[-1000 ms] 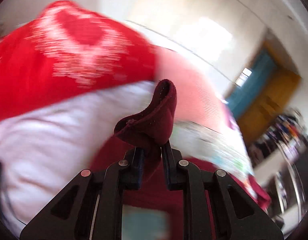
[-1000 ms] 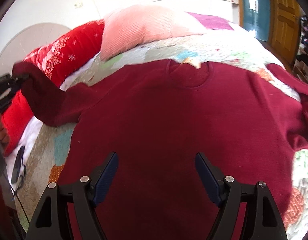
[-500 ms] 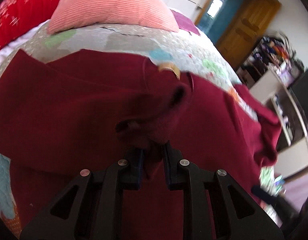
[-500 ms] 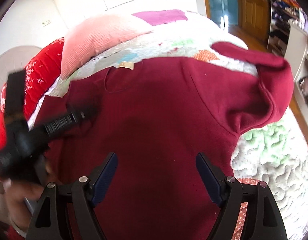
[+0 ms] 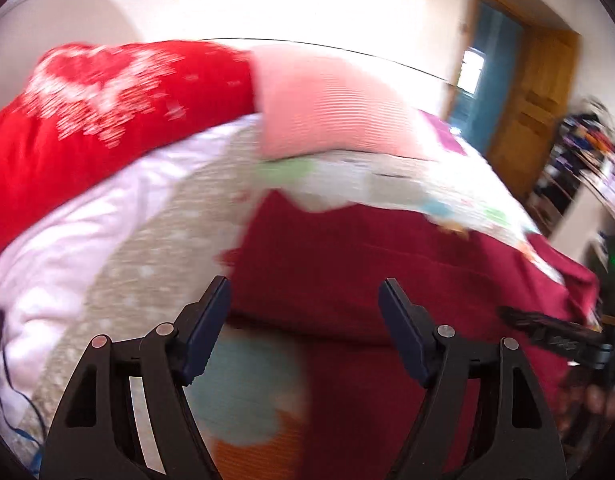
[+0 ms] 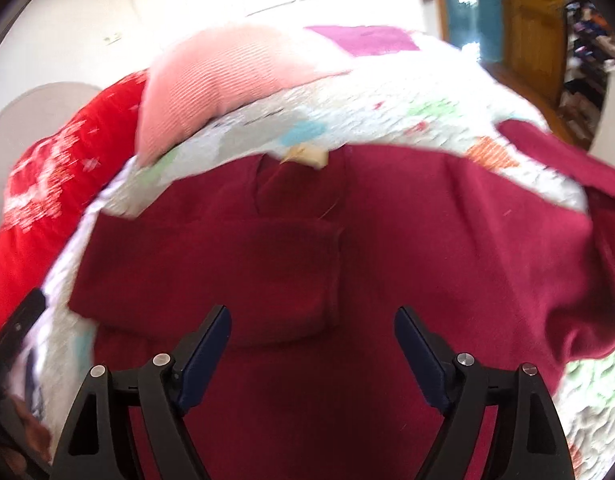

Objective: Fold small clothes

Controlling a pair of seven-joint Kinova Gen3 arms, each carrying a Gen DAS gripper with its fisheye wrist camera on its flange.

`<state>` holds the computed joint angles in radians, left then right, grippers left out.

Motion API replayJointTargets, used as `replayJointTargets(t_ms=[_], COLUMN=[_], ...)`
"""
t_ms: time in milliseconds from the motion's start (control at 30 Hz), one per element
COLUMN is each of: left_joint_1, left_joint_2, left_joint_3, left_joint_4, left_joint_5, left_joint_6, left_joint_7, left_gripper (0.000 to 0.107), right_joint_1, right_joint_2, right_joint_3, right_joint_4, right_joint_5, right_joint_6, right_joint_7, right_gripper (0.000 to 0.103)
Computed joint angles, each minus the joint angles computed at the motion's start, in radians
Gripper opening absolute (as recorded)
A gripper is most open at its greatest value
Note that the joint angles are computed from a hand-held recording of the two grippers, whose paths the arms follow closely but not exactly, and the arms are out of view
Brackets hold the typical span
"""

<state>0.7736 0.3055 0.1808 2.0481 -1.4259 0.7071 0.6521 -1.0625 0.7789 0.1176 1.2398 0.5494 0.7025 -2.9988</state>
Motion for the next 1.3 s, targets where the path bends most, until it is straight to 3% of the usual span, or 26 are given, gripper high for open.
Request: replayJointTargets(t_ms=[67, 133, 233, 267, 333, 433, 500, 567, 633, 867, 933, 967, 1000, 1067, 1167, 1233, 1267, 1300], left_joint_1=[0.0, -0.066, -0.115, -0.118, -0.116, -0.116, -0.114, -0.105, -0.099, -0.056, -0.045, -0.041, -0.04, -0.048, -0.054, -0.051, -0.068, -0.098], left_joint_2=[0.005, 0.0, -0.021, -0.022, -0.016, -0.007, -0.003, 0.005, 0.016, 0.043, 0.046, 0.046, 0.046, 0.048, 0.071, 0.096, 0.115, 0.137], left_joint_3=[-0.046, -0.031, -0.026, -0.018, 0.001, 0.014, 0.015, 0.016, 0.014, -0.001, -0.005, -0.008, -0.01, -0.01, -0.013, -0.013, 0.015, 0.061], left_joint_4=[0.033, 0.067, 0.1, 0.104, 0.1, 0.092, 0.087, 0.075, 0.067, 0.028, 0.021, 0.021, 0.022, 0.017, -0.025, -0.069, -0.094, -0.118], left_joint_5=[-0.032, -0.079, -0.138, -0.145, -0.139, -0.12, -0.115, -0.098, -0.094, -0.068, -0.067, -0.074, -0.087, -0.104, -0.063, 0.006, 0.037, 0.061], left_joint_6=[-0.029, -0.087, -0.138, -0.123, -0.088, -0.076, -0.074, -0.061, -0.065, -0.06, -0.052, -0.05, -0.052, -0.07, -0.095, -0.082, -0.056, -0.02], left_joint_7=[0.081, 0.156, 0.239, 0.255, 0.255, 0.241, 0.233, 0.209, 0.198, 0.115, 0.105, 0.111, 0.124, 0.132, 0.055, -0.026, -0.067, -0.107], left_gripper=[0.076, 0.076, 0.076, 0.076, 0.076, 0.076, 0.076, 0.076, 0.076, 0.076, 0.076, 0.076, 0.076, 0.076, 0.076, 0.076, 0.076, 0.076], right_joint_1=[-0.006, 0.035, 0.029, 0.018, -0.027, -0.11, -0.175, -0.201, -0.159, 0.062, 0.056, 0.036, 0.026, 0.041, 0.123, 0.187, 0.206, 0.225], right_joint_2=[0.03, 0.06, 0.103, 0.104, 0.099, 0.028, -0.005, -0.019, -0.028, 0.029, 0.015, -0.002, -0.016, -0.054, -0.035, 0.017, 0.057, 0.093], right_joint_3=[0.025, 0.006, 0.044, 0.067, 0.139, 0.263, 0.346, 0.364, 0.31, -0.003, -0.034, -0.025, -0.022, -0.07, -0.209, -0.302, -0.348, -0.395], right_joint_4=[-0.04, -0.065, -0.108, -0.113, -0.115, -0.01, 0.046, 0.066, 0.068, -0.006, 0.011, 0.026, 0.042, 0.053, -0.009, -0.082, -0.128, -0.175], right_joint_5=[0.016, 0.003, -0.048, -0.069, -0.115, -0.152, -0.1, -0.019, 0.017, 0.144, 0.218, 0.248, 0.28, 0.33, 0.348, 0.336, 0.35, 0.369], right_joint_6=[0.042, 0.019, 0.012, -0.001, -0.014, -0.104, -0.101, -0.038, 0.037, 0.247, 0.276, 0.272, 0.253, 0.178, 0.056, -0.013, -0.027, -0.024], right_joint_7=[0.0, 0.049, 0.154, 0.194, 0.272, 0.285, 0.216, 0.143, 0.112, 0.052, -0.026, -0.066, -0.097, -0.11, -0.018, 0.064, 0.104, 0.145], right_gripper=[0.082, 0.079, 0.04, 0.007, 0.007, 0.004, 0.004, 0.004, 0.004, 0.009, 0.028, 0.047, 0.056, 0.056, 0.053, 0.039, 0.031, 0.03])
